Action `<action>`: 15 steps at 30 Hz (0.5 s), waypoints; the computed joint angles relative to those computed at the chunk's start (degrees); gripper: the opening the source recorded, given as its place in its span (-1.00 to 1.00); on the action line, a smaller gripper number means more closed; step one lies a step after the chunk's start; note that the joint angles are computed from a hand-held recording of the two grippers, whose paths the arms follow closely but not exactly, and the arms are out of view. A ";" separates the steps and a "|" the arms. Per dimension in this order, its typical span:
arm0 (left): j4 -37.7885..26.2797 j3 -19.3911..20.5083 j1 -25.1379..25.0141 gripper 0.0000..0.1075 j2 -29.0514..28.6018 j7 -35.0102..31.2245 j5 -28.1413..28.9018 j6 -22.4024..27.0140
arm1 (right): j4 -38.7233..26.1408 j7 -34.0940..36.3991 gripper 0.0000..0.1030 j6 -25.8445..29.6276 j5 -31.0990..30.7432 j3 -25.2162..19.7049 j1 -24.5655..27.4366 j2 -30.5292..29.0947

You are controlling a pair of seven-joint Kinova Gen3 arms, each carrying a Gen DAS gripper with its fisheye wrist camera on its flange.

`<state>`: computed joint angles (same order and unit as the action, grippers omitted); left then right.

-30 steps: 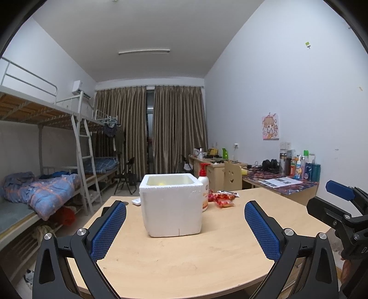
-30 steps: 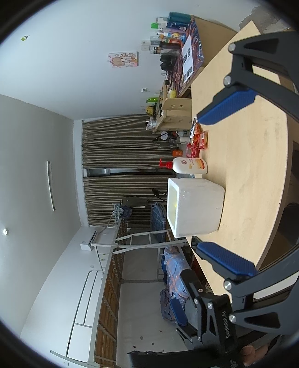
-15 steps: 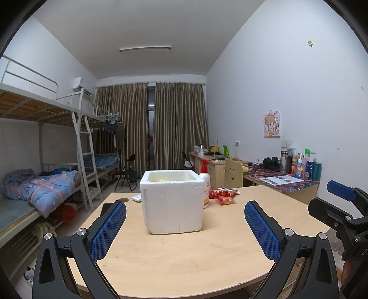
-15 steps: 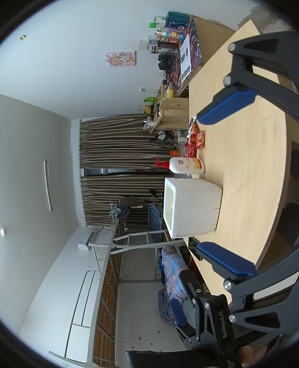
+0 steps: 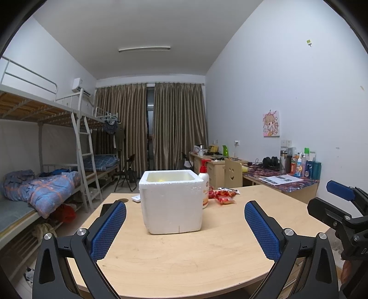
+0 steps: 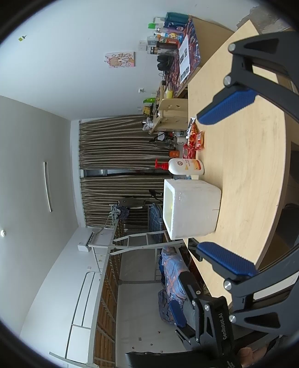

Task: Organize soft objects

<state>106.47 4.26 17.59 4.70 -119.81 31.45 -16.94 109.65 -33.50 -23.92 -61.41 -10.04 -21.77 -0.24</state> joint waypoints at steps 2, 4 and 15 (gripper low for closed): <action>-0.07 0.02 -0.07 0.91 0.06 0.22 -0.18 0.19 | 0.01 -0.08 1.00 0.08 0.11 0.02 0.01 -0.02; -0.10 0.04 -0.01 0.91 0.10 0.21 -0.09 0.10 | 0.09 -0.43 1.00 0.07 0.49 0.03 0.05 -0.07; -1.12 -0.58 1.21 0.91 0.78 -2.79 2.89 0.03 | 0.40 -0.57 1.00 0.31 0.73 -0.03 0.36 -0.38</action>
